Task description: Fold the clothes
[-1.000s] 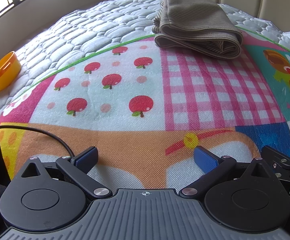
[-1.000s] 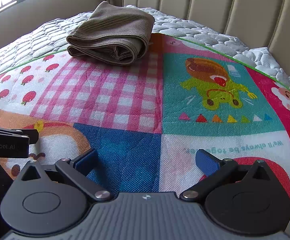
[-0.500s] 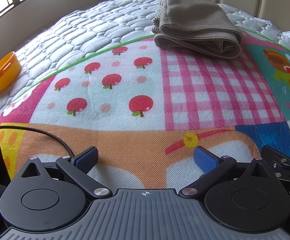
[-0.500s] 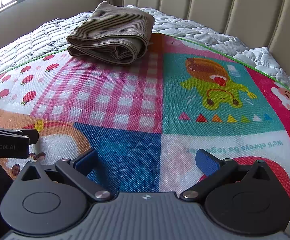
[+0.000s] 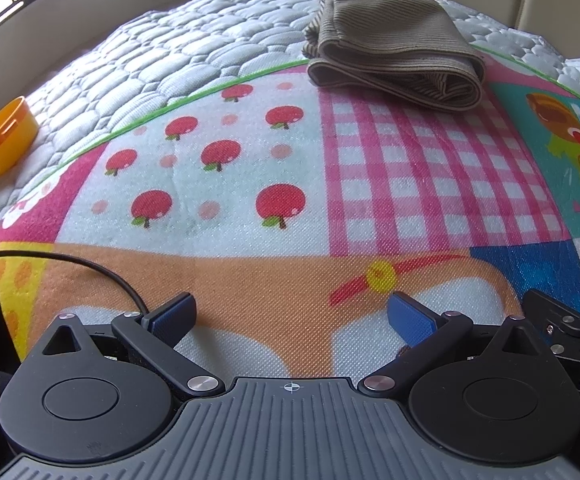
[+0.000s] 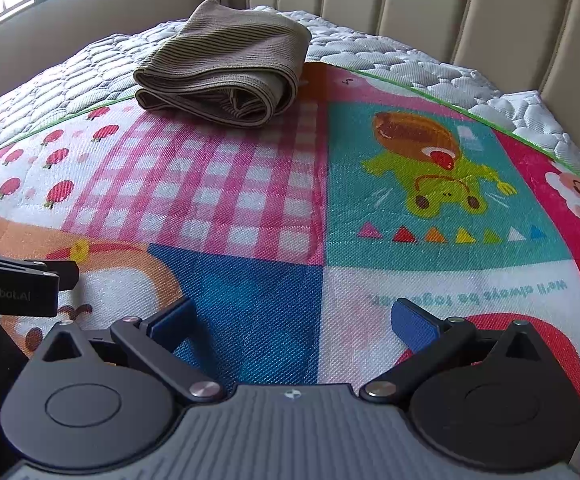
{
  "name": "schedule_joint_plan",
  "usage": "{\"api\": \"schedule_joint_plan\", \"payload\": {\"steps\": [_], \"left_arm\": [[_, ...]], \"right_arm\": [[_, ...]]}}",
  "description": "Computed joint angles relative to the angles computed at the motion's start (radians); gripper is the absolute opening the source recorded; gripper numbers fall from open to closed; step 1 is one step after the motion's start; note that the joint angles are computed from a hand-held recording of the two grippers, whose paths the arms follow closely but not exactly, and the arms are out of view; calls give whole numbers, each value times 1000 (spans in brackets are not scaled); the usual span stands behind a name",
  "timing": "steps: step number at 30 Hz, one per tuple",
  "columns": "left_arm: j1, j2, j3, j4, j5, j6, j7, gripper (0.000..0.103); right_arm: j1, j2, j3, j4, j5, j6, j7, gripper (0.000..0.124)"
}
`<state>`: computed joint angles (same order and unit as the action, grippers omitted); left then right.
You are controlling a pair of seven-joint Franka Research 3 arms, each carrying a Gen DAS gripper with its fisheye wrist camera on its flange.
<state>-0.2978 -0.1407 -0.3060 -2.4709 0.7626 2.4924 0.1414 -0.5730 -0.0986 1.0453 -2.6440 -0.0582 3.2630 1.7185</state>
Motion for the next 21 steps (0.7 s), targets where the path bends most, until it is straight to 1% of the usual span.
{"api": "schedule_joint_plan", "payload": {"steps": [7,11,15,18,21], "left_arm": [[3,-2,6,-3,-29,15,12,103],[5,-3,5,-4,-29,15,14,103],[6,-1,4,-3,-28,16,10,103],[7,-1,4,-3,-27,16,8,103],[6,-1,3,-3,-26,16,4,103]], "right_arm": [[46,5,-50,3,-13,-8,9,103],[50,6,-59,5,-37,-12,27,103],[71,7,-86,6,-63,-16,50,103],[61,6,-81,6,-85,-16,66,103],[28,3,-48,6,-96,-15,77,103]]}}
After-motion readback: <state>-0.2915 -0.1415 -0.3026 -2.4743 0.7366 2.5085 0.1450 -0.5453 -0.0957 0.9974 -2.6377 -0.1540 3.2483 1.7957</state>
